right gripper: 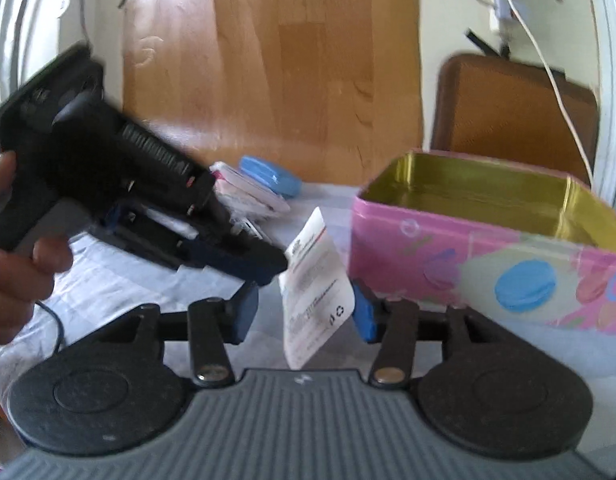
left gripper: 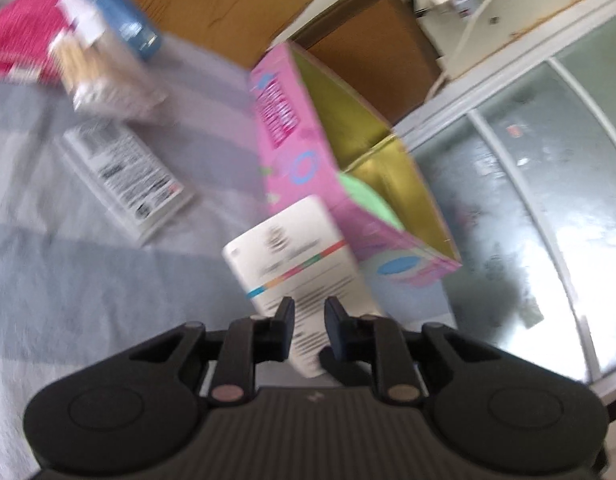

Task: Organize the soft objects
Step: 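Grasp the birthday candle card with the right tool and lift it, then lower the candle card into the pink tin and open the right tool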

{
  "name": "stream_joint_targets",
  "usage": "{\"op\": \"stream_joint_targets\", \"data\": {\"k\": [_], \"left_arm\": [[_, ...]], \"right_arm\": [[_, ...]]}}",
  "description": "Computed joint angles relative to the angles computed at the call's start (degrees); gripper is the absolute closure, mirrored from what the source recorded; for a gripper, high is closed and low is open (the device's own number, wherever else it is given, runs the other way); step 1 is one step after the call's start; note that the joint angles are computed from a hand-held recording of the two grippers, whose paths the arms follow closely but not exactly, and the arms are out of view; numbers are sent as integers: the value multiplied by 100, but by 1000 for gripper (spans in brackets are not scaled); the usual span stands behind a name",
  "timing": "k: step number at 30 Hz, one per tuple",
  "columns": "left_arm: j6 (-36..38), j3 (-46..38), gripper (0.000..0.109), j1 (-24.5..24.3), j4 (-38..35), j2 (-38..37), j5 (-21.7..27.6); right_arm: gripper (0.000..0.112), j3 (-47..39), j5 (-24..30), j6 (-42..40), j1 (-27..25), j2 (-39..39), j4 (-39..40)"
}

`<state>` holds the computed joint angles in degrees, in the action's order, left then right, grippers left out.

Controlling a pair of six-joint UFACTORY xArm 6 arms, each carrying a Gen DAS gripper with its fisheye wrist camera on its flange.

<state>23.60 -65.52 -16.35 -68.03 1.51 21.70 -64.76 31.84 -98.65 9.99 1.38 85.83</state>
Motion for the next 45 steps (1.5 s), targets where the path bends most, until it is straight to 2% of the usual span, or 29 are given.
{"op": "stream_joint_targets", "data": {"k": [1,2,3,4,6,8,9,12,14,15,16,18,20,22,26,28,30,33,35,40,42,43,45], "left_arm": [[-95,31,87,4,56,19,-3],[-151,69,79,12,65,21,13],[-67,112,70,23,-63,3,31],[30,163,64,30,-200,-36,43],[101,298,28,38,-303,-169,11],[322,544,13,0,-566,-440,-222],[531,651,11,-8,-796,-582,-286],[1076,893,11,41,-1401,-938,-363],[757,882,18,58,-1106,-931,-450],[494,825,32,62,-828,-856,-468],[174,733,42,65,-490,-731,-447],[65,507,80,155,-335,-447,-103],[-22,254,78,195,-357,-133,228],[136,171,78,93,-480,-103,112],[808,113,78,-107,-715,-413,-162],[1008,-96,78,-176,-768,-414,-246],[1014,-470,78,-223,-598,-209,-292],[598,-1415,78,-190,57,542,-130],[127,-2222,78,-110,531,1211,180],[-1122,-4222,78,2,1950,2758,865],[-1726,-4933,76,-6,2735,3291,1060],[-1995,-5193,74,-18,3081,3481,1119],[-2539,-5582,63,-37,3765,3764,1197]], "right_arm": [[61,-106,340,464,-121,87,-348],[64,-175,666,793,-225,148,-565],[65,-158,760,882,-232,152,-653],[65,-89,692,756,-178,117,-637],[69,133,410,125,6,-25,-392],[75,236,261,-244,139,-98,-311],[77,222,267,-274,166,-85,-355],[77,210,101,-413,280,-52,-353],[77,189,-4,-464,341,-30,-349],[77,203,-36,-494,350,-40,-343],[78,219,-83,-536,371,-50,-321],[84,275,-183,-650,397,-96,-210],[91,340,-344,-888,426,-148,17],[91,448,-445,-1547,421,-276,587],[91,684,-49,-3304,210,-660,2247],[91,684,29,-4255,175,-730,3095],[92,488,22,-4754,133,-596,3545],[92,-148,-297,-4715,107,-92,3694],[92,-607,-613,-4523,103,277,3603],[92,-1718,-1301,-3767,163,1246,3048],[92,-2114,-1535,-3213,221,1605,2547],[91,-2228,-1583,-3101,229,1702,2491],[82,-2275,-1573,-2827,223,1769,2340]]}}
